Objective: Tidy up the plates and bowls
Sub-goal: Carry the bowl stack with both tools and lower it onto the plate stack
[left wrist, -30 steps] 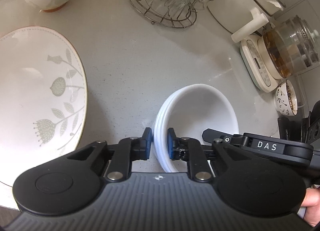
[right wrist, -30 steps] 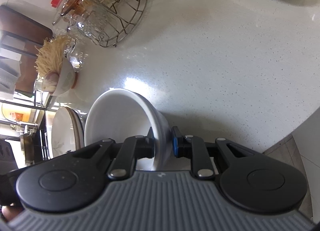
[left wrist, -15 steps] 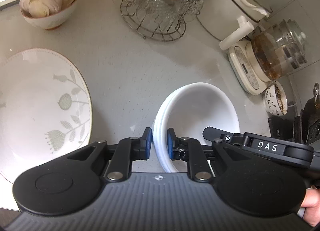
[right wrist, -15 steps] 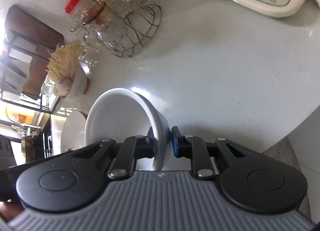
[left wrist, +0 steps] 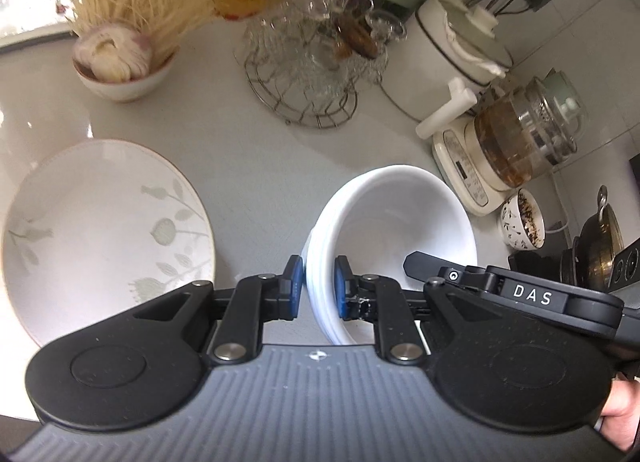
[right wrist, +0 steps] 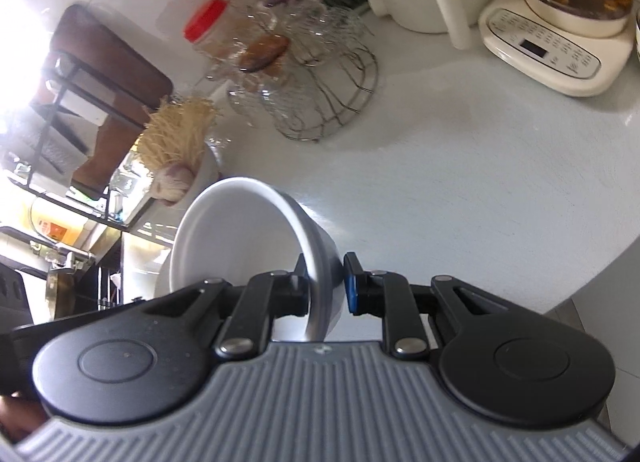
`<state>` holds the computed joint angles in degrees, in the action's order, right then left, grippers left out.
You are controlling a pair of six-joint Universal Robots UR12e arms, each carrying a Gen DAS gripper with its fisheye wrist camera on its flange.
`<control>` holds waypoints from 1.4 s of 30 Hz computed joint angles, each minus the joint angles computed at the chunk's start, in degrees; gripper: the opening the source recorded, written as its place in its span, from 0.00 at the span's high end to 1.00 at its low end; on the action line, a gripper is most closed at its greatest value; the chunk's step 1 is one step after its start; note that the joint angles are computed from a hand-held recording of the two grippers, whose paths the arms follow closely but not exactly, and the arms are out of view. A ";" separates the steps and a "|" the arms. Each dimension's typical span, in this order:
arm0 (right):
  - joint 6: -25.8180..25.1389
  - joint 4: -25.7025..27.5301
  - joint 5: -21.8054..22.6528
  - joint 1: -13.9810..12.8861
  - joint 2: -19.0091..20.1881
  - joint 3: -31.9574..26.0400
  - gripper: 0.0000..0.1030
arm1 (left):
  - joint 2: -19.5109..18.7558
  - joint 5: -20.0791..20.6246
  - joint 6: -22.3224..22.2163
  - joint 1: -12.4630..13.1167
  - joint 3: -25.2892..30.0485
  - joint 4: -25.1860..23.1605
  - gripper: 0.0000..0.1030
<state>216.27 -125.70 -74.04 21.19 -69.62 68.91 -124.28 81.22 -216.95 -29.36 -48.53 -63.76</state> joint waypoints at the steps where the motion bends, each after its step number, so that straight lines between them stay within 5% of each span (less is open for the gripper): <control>1: -0.09 -0.07 -0.19 0.22 0.14 -0.31 0.81 | 0.36 0.11 -0.03 0.09 -0.47 0.42 0.82; 22: 0.17 0.18 -1.80 6.14 4.29 -6.63 0.81 | 11.10 2.41 0.14 3.87 -15.57 6.47 0.82; 42: -8.26 14.74 1.52 7.71 14.74 -20.97 0.79 | 11.77 4.09 -6.71 7.19 -20.47 5.06 0.81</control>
